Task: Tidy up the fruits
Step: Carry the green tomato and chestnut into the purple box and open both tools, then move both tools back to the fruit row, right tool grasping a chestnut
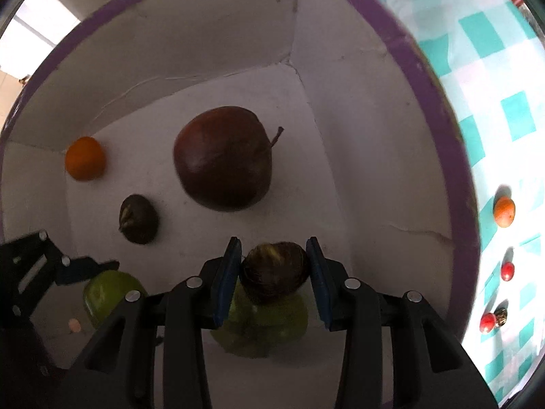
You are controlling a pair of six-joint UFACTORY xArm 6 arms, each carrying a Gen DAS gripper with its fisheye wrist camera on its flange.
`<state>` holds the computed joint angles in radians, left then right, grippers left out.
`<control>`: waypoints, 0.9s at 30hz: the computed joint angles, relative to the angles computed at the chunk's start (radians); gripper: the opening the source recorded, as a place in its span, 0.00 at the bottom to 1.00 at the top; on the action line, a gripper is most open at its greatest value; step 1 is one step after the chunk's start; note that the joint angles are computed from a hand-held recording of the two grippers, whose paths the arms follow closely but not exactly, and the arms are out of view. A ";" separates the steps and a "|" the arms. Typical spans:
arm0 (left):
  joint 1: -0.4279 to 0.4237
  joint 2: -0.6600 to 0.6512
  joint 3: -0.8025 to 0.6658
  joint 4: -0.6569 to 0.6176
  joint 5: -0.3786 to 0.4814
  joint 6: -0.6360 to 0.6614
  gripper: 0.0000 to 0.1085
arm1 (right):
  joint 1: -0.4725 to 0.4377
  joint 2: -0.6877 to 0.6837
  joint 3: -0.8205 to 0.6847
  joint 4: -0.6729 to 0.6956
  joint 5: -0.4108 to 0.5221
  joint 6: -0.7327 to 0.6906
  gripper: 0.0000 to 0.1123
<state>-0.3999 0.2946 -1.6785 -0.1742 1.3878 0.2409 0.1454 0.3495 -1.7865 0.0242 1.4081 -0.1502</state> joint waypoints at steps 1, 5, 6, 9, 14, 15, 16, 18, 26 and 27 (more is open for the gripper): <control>0.000 0.002 -0.002 0.007 0.004 -0.004 0.59 | 0.001 0.010 -0.011 -0.002 0.011 0.007 0.35; 0.003 0.007 -0.009 0.013 0.018 -0.006 0.59 | 0.004 -0.004 0.020 -0.004 -0.008 0.007 0.35; 0.001 0.008 -0.012 0.018 0.019 -0.012 0.59 | 0.003 -0.013 0.035 -0.001 -0.019 0.011 0.36; 0.000 0.001 -0.004 0.036 0.013 -0.032 0.60 | -0.001 -0.047 0.084 0.010 -0.048 0.031 0.46; 0.009 -0.086 0.093 0.017 -0.114 -0.083 0.73 | -0.026 -0.183 0.221 0.104 -0.164 0.015 0.62; 0.012 -0.109 0.117 0.018 -0.152 -0.097 0.75 | -0.031 -0.214 0.247 0.119 -0.183 0.010 0.64; 0.014 -0.145 0.153 0.021 -0.202 -0.122 0.76 | -0.042 -0.259 0.283 0.150 -0.209 -0.002 0.65; 0.012 -0.187 0.192 0.030 -0.253 -0.173 0.77 | -0.071 -0.370 0.372 0.225 -0.266 -0.046 0.68; -0.094 -0.485 0.409 0.460 -0.653 -0.773 0.94 | -0.246 -0.727 0.619 0.365 -0.406 -0.205 0.78; -0.112 -0.513 0.416 0.511 -0.680 -0.842 0.94 | -0.303 -0.793 0.673 0.366 -0.396 -0.222 0.78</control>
<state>-0.5118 -0.2185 -1.2621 0.3371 0.7074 -0.6008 -0.1572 -0.4431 -1.1134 0.3906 1.0126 -0.3726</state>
